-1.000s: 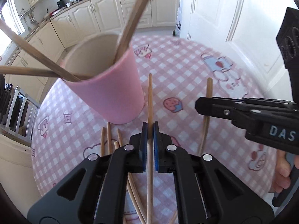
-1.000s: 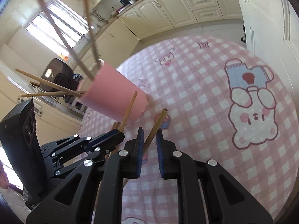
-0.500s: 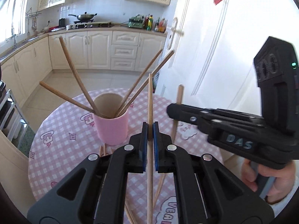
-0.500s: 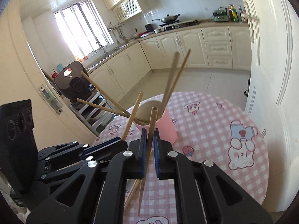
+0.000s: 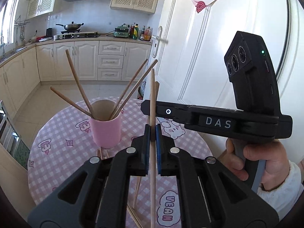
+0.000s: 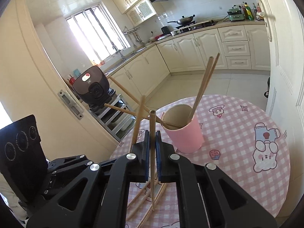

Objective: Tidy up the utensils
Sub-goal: 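Lower the held chopstick into the pink cup with the right gripper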

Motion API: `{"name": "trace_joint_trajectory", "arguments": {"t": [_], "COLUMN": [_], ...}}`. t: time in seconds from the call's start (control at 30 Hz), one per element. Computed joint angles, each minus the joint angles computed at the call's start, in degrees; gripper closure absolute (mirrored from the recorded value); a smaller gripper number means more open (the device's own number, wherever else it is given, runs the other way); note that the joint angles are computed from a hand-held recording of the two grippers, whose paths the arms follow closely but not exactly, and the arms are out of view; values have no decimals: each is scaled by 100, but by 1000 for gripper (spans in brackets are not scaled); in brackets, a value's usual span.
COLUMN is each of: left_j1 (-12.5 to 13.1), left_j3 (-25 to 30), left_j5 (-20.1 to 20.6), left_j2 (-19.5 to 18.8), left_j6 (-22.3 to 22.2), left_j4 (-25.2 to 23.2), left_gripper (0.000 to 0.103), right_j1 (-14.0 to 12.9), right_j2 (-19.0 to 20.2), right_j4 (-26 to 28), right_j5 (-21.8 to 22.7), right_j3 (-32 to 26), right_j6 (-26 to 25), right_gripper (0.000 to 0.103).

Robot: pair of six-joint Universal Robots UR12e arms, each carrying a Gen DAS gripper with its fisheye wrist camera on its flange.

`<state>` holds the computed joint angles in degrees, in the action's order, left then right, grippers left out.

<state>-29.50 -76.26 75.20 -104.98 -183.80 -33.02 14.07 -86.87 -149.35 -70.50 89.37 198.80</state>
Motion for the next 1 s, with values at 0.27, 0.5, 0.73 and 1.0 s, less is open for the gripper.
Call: {"name": "trace_joint_trajectory", "arguments": {"t": [0.27, 0.5, 0.73, 1.0], "left_j1": [-31, -60, -88, -140], "left_j3": [32, 52, 344, 767], "left_j5": [133, 463, 1066, 2045], "left_j2": [-48, -53, -162, -395], "left_j6": [124, 143, 84, -198], "left_j4": [-38, 356, 673, 1017], "left_gripper": [97, 97, 97, 97], "right_j1": [111, 261, 369, 495], "right_j2": [-5, -43, 57, 264], "right_j4": [17, -278, -703, -1188], "right_j5": [-356, -1218, -1684, -2240], "right_j3": [-58, -83, -292, -656], "right_j6": [-184, -455, -684, -1072], "right_gripper": [99, 99, 99, 99]}}
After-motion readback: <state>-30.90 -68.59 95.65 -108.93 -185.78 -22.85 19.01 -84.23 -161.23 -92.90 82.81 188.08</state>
